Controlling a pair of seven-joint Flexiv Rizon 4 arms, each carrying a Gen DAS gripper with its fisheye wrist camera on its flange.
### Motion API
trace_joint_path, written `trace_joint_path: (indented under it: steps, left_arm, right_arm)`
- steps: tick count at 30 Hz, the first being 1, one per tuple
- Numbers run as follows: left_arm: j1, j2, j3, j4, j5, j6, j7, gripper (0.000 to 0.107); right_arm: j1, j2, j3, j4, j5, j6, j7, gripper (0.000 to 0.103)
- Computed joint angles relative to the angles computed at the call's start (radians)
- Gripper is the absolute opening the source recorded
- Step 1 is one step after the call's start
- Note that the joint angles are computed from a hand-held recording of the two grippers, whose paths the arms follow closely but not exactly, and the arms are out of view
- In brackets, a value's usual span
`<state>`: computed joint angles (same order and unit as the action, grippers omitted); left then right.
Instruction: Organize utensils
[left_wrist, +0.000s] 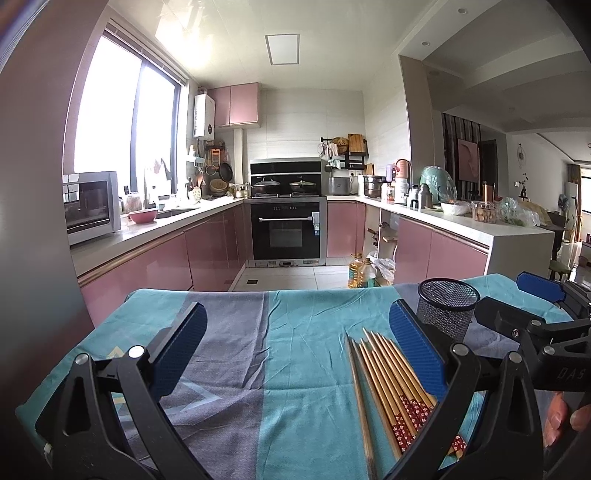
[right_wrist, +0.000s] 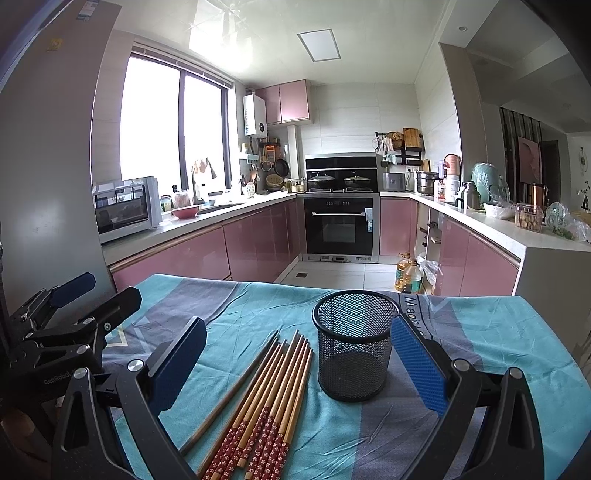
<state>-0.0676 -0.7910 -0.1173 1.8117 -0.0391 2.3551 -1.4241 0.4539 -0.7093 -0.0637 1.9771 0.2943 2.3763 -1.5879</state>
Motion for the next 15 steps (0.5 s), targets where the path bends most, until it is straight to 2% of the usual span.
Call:
trace_joint_path:
  steps: [3, 7, 10, 15]
  left_arm:
    - [0.008, 0.000, -0.006, -0.010, 0.011, -0.044, 0.006, 0.097]
    - [0.031, -0.003, -0.027, -0.033, 0.037, -0.137, 0.019, 0.097]
    - [0.032, -0.009, -0.030, -0.056, 0.039, -0.226, 0.047, 0.097]
    - [0.070, -0.032, -0.085, -0.112, 0.059, -0.423, 0.119, 0.086]
  right_arm:
    - [-0.029, 0.001, 0.016, 0.003, -0.040, -0.026, 0.022, 0.097]
    - [-0.047, 0.000, 0.010, -0.002, -0.082, -0.111, 0.046, 0.097]
    - [-0.031, -0.006, -0.015, -0.011, -0.085, -0.183, 0.063, 0.091]
    - [-0.037, -0.015, -0.032, -0.019, -0.152, -0.312, 0.104, 0.075]
